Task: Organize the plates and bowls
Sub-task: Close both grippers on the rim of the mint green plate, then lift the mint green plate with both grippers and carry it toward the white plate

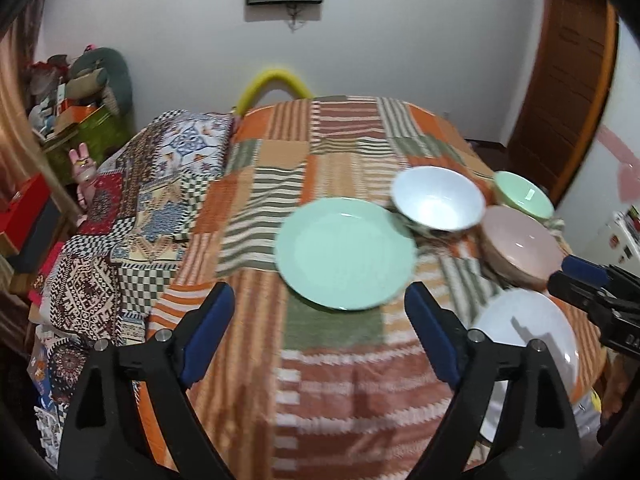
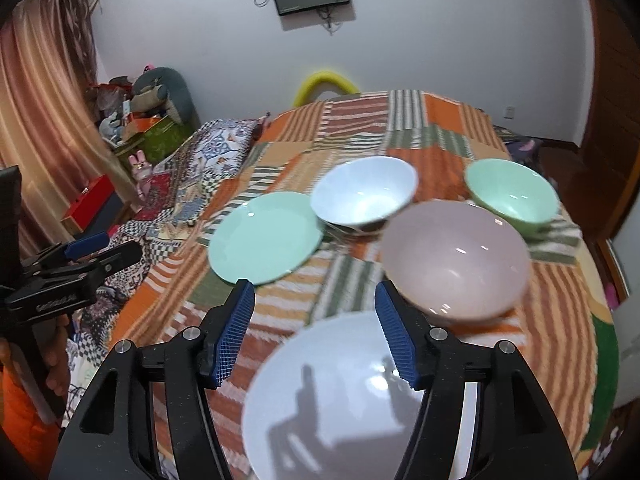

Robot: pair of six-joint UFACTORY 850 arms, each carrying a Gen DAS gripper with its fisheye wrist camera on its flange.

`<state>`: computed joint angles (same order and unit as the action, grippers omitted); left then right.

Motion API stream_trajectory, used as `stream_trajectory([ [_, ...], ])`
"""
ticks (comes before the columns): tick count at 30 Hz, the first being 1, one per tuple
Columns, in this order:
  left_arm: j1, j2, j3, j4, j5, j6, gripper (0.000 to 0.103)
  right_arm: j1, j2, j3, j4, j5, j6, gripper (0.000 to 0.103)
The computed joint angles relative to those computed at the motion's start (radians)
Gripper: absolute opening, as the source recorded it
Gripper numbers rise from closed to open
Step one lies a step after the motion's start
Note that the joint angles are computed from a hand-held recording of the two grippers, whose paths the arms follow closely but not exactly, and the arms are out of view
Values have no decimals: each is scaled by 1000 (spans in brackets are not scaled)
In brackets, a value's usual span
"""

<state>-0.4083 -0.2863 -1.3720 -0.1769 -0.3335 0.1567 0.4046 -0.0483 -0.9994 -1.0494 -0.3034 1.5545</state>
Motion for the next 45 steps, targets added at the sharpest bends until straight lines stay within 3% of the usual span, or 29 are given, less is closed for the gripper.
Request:
stream_trajectory([
  [7,45,-153,-157,-7,-88,-14,88,-38,-132,-126,261,36,-289,59],
  [17,66,-400,-417,-82,-237,71,88,-92,-313,-301,751,-38,-796,59],
  [21,67,-495,-530,-81,-305,76,73,-113,-372,-358,935,-80,-977,58],
  [31,76,-659,-745,-122,-430,107,34,-127,-445,-433,993,-166,-1072,39],
  [39,76,-714,-830,-145,-471,145,28,-142,-486,-477,1087,-200,-1184,39],
  [45,80,-697,-805,-159,-488,170,28,-137,-502,-499,1061,-211,-1155,36],
])
